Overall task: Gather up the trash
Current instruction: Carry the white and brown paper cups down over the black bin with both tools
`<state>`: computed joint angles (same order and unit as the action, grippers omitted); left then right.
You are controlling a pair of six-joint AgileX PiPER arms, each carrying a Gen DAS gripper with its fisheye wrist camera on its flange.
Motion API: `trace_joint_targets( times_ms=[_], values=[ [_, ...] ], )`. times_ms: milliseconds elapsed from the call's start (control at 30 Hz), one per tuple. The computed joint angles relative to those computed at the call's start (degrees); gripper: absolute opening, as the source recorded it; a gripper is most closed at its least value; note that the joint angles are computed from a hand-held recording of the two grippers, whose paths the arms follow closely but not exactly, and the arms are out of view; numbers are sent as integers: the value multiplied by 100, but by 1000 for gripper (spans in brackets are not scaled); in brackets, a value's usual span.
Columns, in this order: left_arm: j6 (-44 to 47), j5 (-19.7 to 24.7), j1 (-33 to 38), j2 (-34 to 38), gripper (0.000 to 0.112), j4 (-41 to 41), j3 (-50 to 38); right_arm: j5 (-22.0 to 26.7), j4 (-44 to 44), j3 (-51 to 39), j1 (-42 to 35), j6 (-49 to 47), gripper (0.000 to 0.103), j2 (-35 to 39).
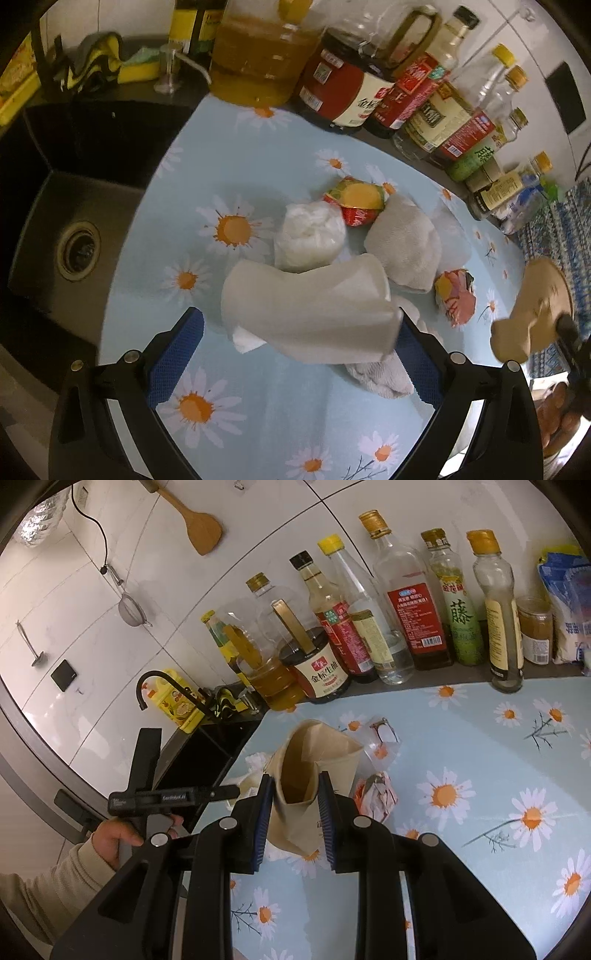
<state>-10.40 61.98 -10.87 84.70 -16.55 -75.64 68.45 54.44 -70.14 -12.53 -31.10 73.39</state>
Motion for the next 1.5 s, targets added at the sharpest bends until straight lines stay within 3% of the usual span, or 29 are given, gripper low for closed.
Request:
trace_joint_targets(
  times_ms=[233,300,333,700,1100,1500],
  values=[
    [314,-207,144,44,94,-241,174,-18,-196,153,72,202,26,-167],
    [473,-239,221,15,81,-370,220,-36,-257,175,110,282,26,-214],
    [514,-230,235,18,80,-388,224,-43,-290,183,127,312,26,-232],
    [707,-360,264,-381,79,-402,453,-263,-548,328,559,741,26,-486],
    [1003,-54,528,-1417,79,-426,991,-794,-1084,669,1431,1581,26,-958],
    [1616,657,1021,-2691,79,-700,1682,-1652,-2498,1077,3306,3563,26,-1487]
  ],
)
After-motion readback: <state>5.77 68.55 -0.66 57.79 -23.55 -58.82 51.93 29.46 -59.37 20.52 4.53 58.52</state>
